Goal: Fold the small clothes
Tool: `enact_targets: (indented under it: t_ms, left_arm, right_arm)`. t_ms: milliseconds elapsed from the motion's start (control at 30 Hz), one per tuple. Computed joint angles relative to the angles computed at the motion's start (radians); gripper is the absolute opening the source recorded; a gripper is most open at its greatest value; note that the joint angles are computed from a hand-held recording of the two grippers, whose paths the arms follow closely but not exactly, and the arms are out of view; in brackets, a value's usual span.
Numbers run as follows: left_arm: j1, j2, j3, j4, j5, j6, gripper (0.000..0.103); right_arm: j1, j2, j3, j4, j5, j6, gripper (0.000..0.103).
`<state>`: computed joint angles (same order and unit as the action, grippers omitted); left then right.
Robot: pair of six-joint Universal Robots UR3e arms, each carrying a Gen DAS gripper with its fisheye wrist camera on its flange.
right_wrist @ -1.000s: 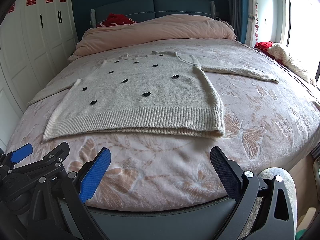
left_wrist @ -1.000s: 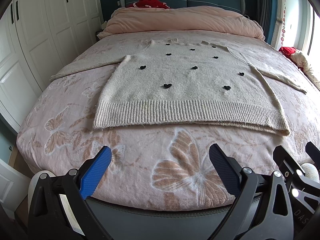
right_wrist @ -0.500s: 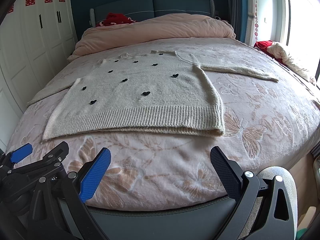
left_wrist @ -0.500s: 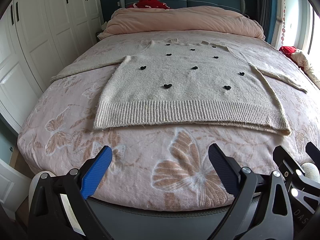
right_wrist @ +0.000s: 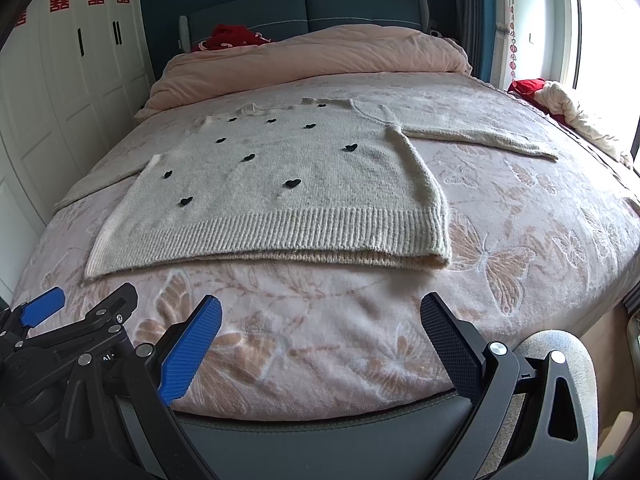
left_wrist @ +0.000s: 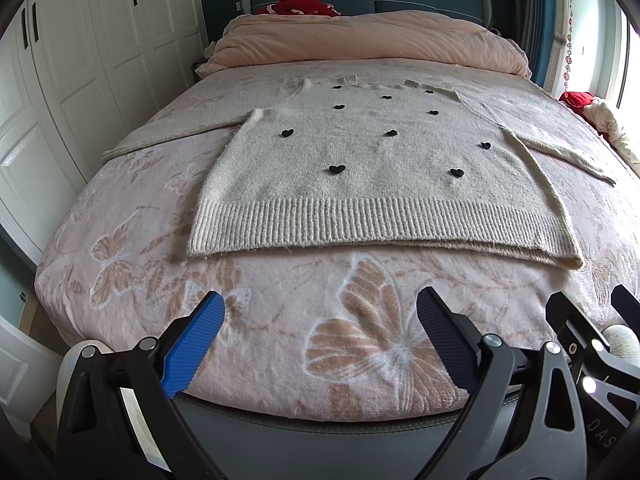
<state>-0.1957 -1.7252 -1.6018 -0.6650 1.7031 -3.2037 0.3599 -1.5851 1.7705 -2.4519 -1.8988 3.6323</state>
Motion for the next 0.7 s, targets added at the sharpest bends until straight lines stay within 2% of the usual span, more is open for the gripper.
enact_targets:
  t_ms: [267,467,700]
  left_arm:
    - [-0.018,-0.041,0.010,0.010,0.036,-0.005,0.094]
    - [-0.015,-0.101,0.071,-0.021,0.031,-0.023,0.095]
    - [-0.018,-0.200,0.210,-0.057,0.024,-0.034,0.096]
  right_arm:
    - [-0.004,0.034,-0.006,0.008,0.012,0.001,0.098]
    - [-0.044,0.069,-0.018,0.012,0.071,-0.012,0.098]
    - [-0.175,0.118,-0.051,-0.010,0.188,-0.130,0.098]
